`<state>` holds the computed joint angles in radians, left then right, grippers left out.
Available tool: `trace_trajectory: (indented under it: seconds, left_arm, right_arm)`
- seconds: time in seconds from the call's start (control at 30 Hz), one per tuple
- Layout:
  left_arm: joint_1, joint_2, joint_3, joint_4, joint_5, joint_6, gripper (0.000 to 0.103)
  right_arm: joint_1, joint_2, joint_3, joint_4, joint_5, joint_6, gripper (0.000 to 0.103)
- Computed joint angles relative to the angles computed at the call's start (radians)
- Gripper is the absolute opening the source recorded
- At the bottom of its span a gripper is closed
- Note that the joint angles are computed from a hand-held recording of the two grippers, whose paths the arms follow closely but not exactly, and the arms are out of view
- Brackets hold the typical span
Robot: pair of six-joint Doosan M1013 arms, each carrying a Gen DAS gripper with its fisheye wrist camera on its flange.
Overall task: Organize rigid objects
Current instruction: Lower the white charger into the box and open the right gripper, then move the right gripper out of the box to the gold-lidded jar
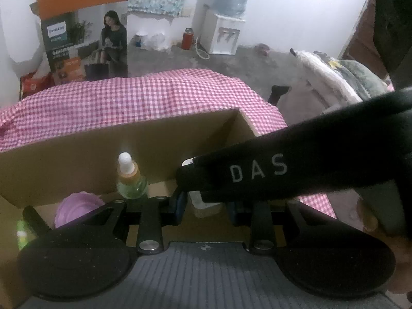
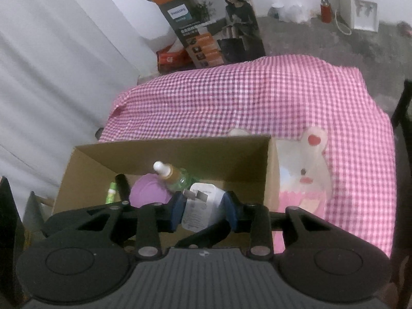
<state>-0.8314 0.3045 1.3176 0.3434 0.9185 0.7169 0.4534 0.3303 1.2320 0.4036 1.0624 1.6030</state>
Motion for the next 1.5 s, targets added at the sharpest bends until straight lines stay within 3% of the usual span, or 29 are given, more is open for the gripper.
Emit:
trace_trajectory:
  seconds: [0.43,0.7,1.1,1.23,1.5]
  left_arm:
    - [0.003,0.023,-0.031,-0.036,0.042,0.028,0.042]
    - [-0.024,-0.013,-0.009,0.013,0.014,0.006,0.06]
    - [-0.122,-0.169,0.136,0.189,-0.047,-0.066,0.096]
    - [-0.17,-0.251,0.229,0.271,-0.068,-0.13,0.1]
    - [-0.26,-0.35,0.374,0.336,0.024,-0.252,0.102]
  right_arm:
    - [0.016,0.007,-0.006,-0.047,-0.04,-0.027,0.04]
    - [0.007,-0.036,0.037,-0.029,-0.09,-0.018,0.041]
    - [0.019,-0.258,0.242,0.062,-0.294,-0.044,0.043]
    - [0.039,-0.331,0.338,0.119,-0.357,-0.056,0.043]
    - [0.132,-0.412,0.5,0.153,-0.466,0.013,0.043]
